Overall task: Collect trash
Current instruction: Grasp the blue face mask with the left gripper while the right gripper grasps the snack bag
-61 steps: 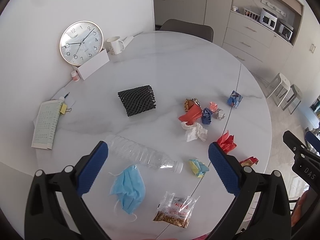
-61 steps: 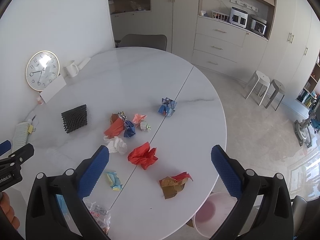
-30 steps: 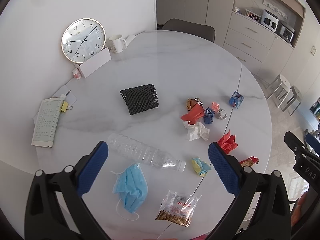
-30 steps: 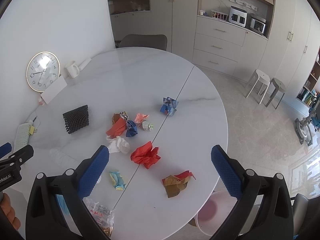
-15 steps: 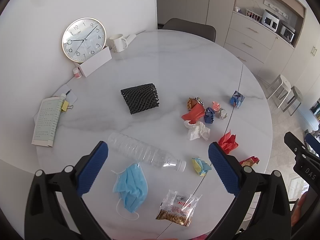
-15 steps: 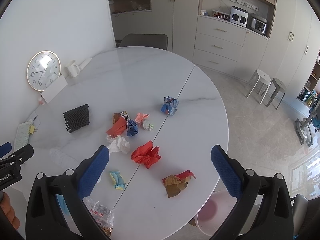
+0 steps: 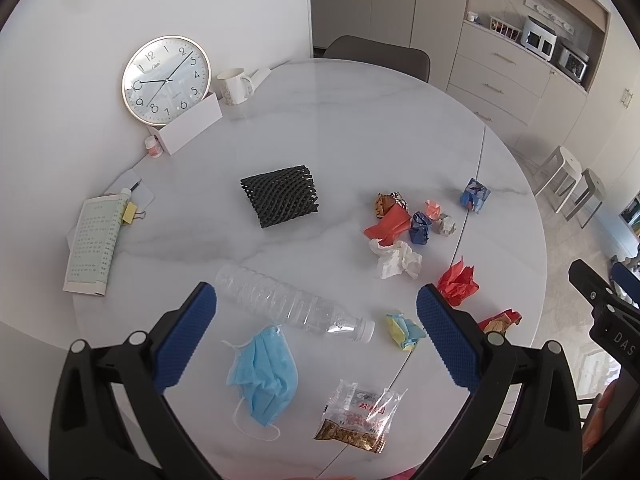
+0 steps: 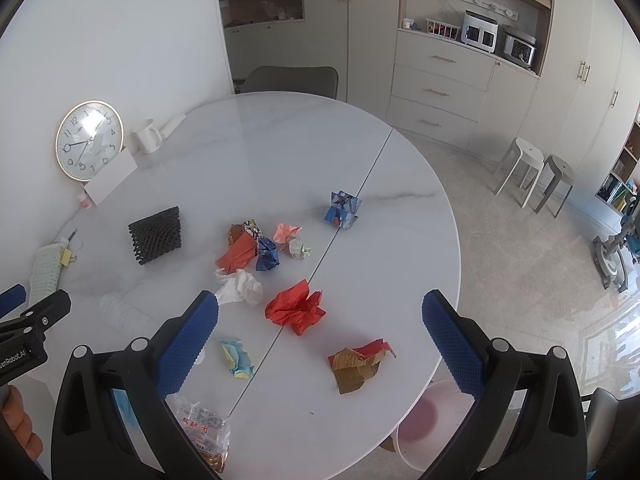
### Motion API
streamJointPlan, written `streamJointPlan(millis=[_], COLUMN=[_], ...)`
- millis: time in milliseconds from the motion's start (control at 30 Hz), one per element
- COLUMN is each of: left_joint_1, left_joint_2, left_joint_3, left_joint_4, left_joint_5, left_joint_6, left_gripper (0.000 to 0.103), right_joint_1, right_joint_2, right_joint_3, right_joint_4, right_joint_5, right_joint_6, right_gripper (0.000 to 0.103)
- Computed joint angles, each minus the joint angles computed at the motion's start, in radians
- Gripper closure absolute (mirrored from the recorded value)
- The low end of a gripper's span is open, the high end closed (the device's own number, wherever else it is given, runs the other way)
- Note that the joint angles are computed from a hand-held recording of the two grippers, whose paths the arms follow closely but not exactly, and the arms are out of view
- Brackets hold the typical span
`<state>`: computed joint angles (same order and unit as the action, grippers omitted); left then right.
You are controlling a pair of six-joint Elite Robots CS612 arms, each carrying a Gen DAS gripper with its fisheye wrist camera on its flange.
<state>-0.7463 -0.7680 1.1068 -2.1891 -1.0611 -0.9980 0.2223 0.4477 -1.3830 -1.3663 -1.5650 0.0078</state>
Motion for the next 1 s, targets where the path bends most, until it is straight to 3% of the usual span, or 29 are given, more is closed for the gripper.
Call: streamJointPlan(millis=[233,433,600,733,900,933,1000], left_joint_1=[0.01,0.0,-0.001,0.012,0.035,0.038,0.044], left_joint_2=[-0.015,-0.036,-0.05,-0.024,0.041,0.052,0.066], left_joint_3=[0.089,0.194,0.288,0.304,0.249,0.234,0.214], left_joint_4=[-0.12,-0.12,-0.167,-0.188,-0.152,-0.137,-0.107], left_joint_5=[-0.092,-0.072,-0.131,-0.208,-0.273,-0.277,-0.287], left_joint_6=[0.068,0.038,-0.019,-0.093,-0.106,-0.102,-0.094], left_gripper=[0.007,0.007,0.007,0.007,0.007,0.009,0.032], right_joint_1=[-0.003,0.002,0.002,0.004,0.009,0.01,0.013], right_joint_2=[0.02,0.047,0.08,0.104,0.122,0.126,0.132], right_joint_3=[-0.008,-0.013,-0.03,-0.051,-0.071,-0.076,-0.087], right_joint_4=[-0.014,0.047,0.124,0.188,0.266,0.276,0.293], right_joint_5=[0.069,0.14,0.224,0.275,0.294,0.295,0.293], right_joint_6=[-0.022,-0.085,-0.154,-0.221,-0.282,-0.286,-0.283], right_gripper=[0.002,0.002,0.002,0.002,0.002,0.002,0.002])
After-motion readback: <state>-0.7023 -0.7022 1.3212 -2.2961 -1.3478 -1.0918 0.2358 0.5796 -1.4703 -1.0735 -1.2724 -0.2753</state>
